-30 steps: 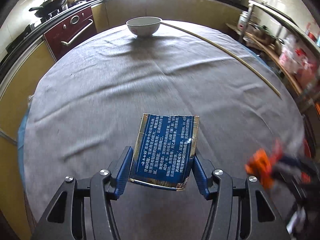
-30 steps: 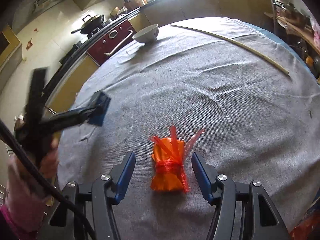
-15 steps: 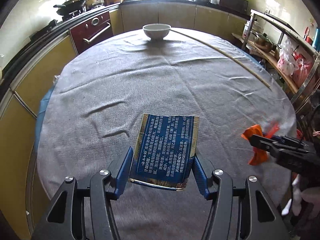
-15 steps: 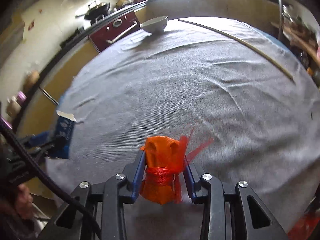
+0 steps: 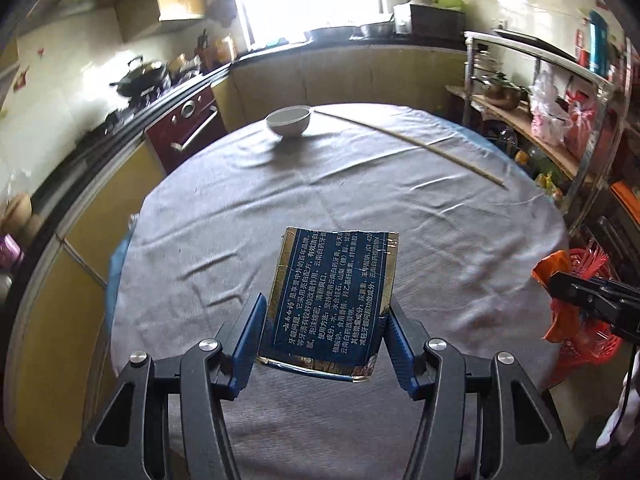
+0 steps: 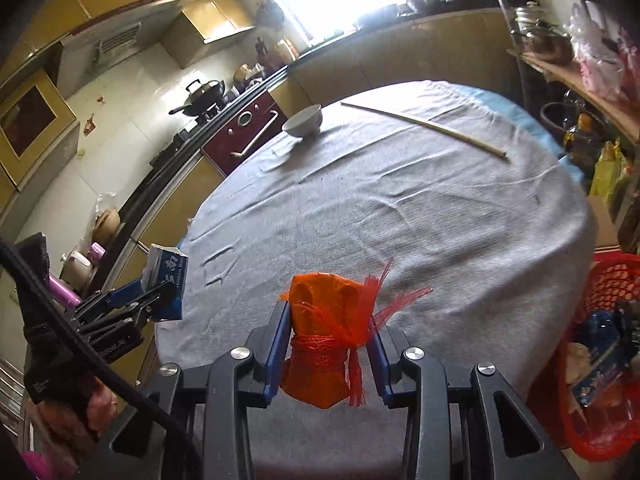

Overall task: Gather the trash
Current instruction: 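Lift the orange mesh bag and blue box and turn toward the red basket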

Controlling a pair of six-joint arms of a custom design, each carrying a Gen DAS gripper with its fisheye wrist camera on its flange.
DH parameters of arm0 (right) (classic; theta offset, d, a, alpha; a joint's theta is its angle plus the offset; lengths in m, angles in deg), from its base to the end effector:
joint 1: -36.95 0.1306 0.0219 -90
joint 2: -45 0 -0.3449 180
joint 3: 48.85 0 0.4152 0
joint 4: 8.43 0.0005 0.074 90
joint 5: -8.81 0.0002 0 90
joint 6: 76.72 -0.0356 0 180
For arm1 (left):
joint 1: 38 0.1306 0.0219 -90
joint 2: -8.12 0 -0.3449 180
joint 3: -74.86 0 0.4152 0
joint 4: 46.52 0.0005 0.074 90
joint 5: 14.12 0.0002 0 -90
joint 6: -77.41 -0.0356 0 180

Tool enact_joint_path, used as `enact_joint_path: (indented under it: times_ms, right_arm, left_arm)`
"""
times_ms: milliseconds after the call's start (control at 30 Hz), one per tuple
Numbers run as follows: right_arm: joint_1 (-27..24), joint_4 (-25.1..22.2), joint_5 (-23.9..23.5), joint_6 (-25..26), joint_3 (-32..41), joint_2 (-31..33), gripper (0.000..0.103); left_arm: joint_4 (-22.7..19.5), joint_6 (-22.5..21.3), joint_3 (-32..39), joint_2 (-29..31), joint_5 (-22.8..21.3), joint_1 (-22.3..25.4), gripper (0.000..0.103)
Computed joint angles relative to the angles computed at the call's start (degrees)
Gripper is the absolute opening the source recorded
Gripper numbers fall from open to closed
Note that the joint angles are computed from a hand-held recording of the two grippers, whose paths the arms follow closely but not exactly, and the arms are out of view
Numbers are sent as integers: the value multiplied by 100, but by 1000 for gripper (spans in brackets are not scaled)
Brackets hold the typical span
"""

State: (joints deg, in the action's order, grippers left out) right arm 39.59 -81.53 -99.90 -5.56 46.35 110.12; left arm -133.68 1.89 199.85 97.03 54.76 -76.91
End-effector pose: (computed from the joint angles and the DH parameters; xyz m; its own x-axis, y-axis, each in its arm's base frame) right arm 0.3139 0.0254 0.5780 -0.7348 0.2723 -0.6213 -0.0429 0.8954 0.4432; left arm 0.3331 -0.2530 0.6364 -0.6886 0.2561 -0.6784 0.2454 0.9627 0.1143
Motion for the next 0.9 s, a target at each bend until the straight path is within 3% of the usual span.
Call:
enact_joint_path:
  times_ms: [400, 900]
  right_arm:
    - [-728, -121, -161, 240, -185, -698, 39]
    - [-1474, -183, -451, 537, -231, -1061, 39]
  left_arm:
    - [-135, -87, 694, 414, -434, -671, 59]
    - [-316, -269, 1438, 961, -793, -1261, 59]
